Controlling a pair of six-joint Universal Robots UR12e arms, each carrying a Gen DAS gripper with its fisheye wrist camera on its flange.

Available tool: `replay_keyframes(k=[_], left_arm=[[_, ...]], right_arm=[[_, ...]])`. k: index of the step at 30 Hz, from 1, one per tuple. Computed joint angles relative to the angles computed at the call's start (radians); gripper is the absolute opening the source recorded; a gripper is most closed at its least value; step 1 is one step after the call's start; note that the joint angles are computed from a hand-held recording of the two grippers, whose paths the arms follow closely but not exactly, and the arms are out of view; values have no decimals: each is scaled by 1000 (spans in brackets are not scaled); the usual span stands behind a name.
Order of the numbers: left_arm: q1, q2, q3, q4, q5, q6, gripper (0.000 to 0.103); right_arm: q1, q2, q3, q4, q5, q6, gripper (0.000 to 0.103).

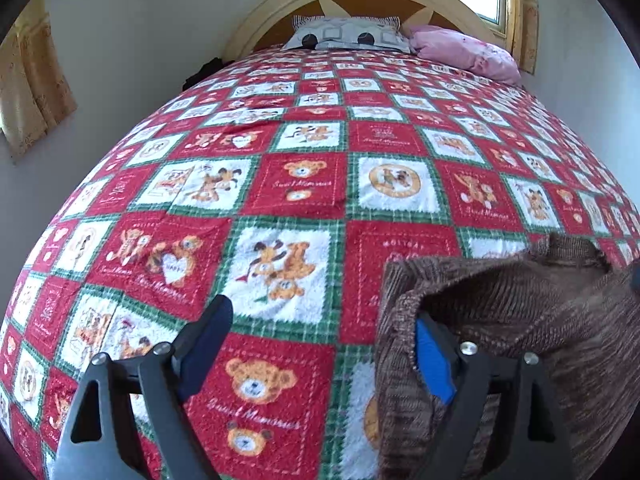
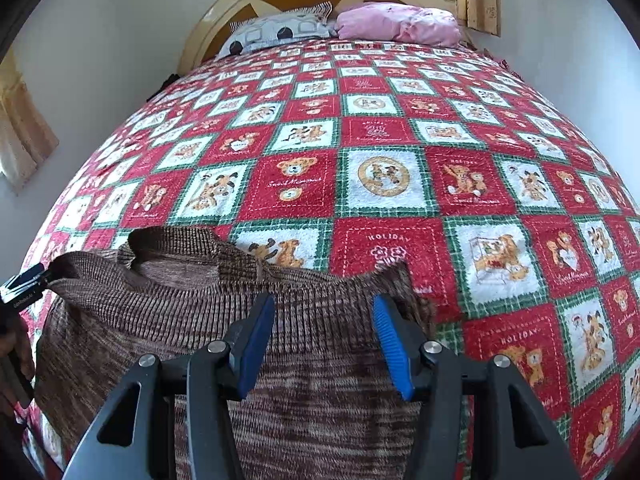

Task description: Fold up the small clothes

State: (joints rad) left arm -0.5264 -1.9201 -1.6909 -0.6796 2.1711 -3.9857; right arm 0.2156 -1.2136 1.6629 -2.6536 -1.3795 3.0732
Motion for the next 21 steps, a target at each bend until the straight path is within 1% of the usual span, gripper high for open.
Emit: replay_keyframes(k=[1,2,4,5,8,10,11,12,13,14,15,17,18,19,20,21], left_arm=[[-3,2,-3,-10,11,-3,95],[-5,3,-6,-15,17,-3,98],[-2,9,-14,0,1,10,98],[5,11,-16,13,-26,32,98],[13,2,7,-7,-28,71,98],[18,-11,38,-57,-14,79,99],[21,-16,49,-70,-8,74,102],[29,-22,60,-88,-21,72,103],[36,-28,74,-123,-39,82,103],[42,-37,93,-177,-52,91,103],[47,-46,103,-209,-61,109,103],[53,-42,95,-187,-84,120,103],[60,-34,90,-176,-109,111,103],[66,-26,80,-145,-130,102,103],[71,-16,63,-88,-159,98,103],[76,-2,38,-12,-192,89,103]], right_arm=[[-3,-9,13,-8,5,3,53],[-5,-14,21,-11,8,5,53],[-9,-30,43,-25,19,2,53],[-11,-41,57,-36,24,-3,53],[-11,-64,86,-51,31,-14,53],[-8,-75,100,-55,41,-20,54],[-5,-81,105,-51,47,-27,55],[-3,-83,108,-45,51,-35,56],[0,-85,110,-35,53,-48,57],[5,-87,113,-23,47,-66,57],[10,-89,116,-18,32,-84,57],[15,-91,126,-28,7,-107,57],[14,-91,129,-32,6,-113,57],[10,-92,131,-37,13,-115,57],[4,-92,132,-43,27,-110,57],[-3,-92,131,-50,40,-95,57]])
